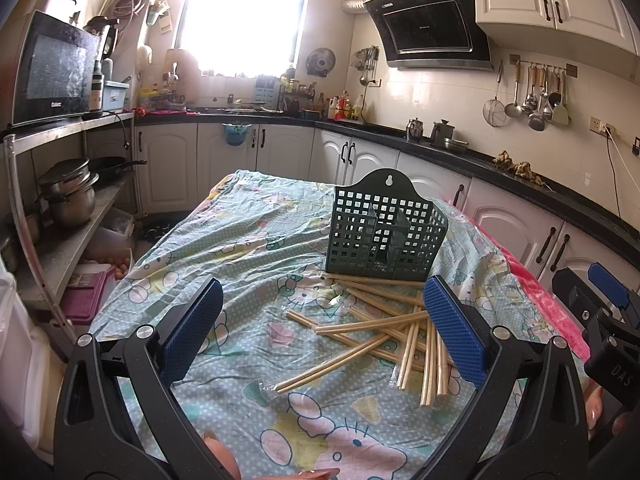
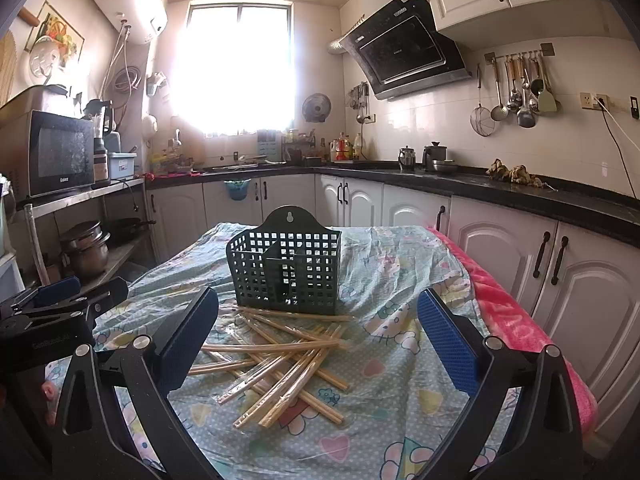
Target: Organize utensils
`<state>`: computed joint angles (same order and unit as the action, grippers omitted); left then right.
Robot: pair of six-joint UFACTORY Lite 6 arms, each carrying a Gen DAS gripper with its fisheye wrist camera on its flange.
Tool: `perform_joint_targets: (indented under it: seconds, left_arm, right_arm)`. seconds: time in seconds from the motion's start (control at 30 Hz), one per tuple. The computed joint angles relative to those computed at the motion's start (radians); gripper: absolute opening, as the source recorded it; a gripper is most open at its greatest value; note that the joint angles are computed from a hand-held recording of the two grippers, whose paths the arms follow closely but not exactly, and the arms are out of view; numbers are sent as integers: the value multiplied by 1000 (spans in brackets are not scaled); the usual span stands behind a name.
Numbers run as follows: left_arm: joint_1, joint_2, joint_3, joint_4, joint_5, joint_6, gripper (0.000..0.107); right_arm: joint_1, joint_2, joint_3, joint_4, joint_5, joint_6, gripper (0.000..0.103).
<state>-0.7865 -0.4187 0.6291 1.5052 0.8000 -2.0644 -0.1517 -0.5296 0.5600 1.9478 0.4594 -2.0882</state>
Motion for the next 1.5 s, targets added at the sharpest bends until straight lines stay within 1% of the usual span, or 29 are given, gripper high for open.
perform_joint_targets:
  seconds: [0.23,0.37,0.57,0.67,0.73,0.9,1.03,1.1,1.17,1.23,1.27,1.33,1.4,1.47,1.5]
  left_arm:
    - [-13,5,-17,18,11,-33,93]
    - [17,-3,-22,12,-20,-38,93]
    - [132,-41,-52,12,-131,-42,93]
    - [201,-63,-67,17,-202,-37,93]
    - [230,-68,-69,11,-227,-28,93]
    - [322,-63,-63,-7,-326,4,93]
    - [393,-41,-44,-26,-410,39,93]
    - [443,-19,-21,-58,-475,81,93]
    - [474,10,2,-79,-511,101,93]
    - [491,45,27,-98,-527,132,93]
    - [501,74,50,-141,-536,180,93]
    - [531,105,74,-182,-583,230,93]
    - [547,142,104,-223,-604,279,93]
    - [568,174,126,-221,-631,286,93]
    - [577,188,136,-220,-643,287,93]
  right_arm:
    - [13,4,-3,9,-4,-12,97]
    - [16,19,4,-19,10,3,97]
    - [43,60,39,-152,38,97,97]
    - [53,87,63,-205,51,132,97]
    - [62,103,78,-224,57,141,97]
    - [62,168,137,-264,79,173,97]
    - [47,269,238,-315,89,239,97]
    - [35,332,298,-345,98,275,97]
    - [28,396,364,-370,97,311,97]
    - [31,469,436,-407,82,346,97]
    - [34,506,475,-428,70,368,97]
    - [32,577,549,-473,75,411,97]
    - [35,654,632,-532,74,467,96]
    - [38,738,724,-604,71,543,92]
    - [37,775,767,-643,79,585,87]
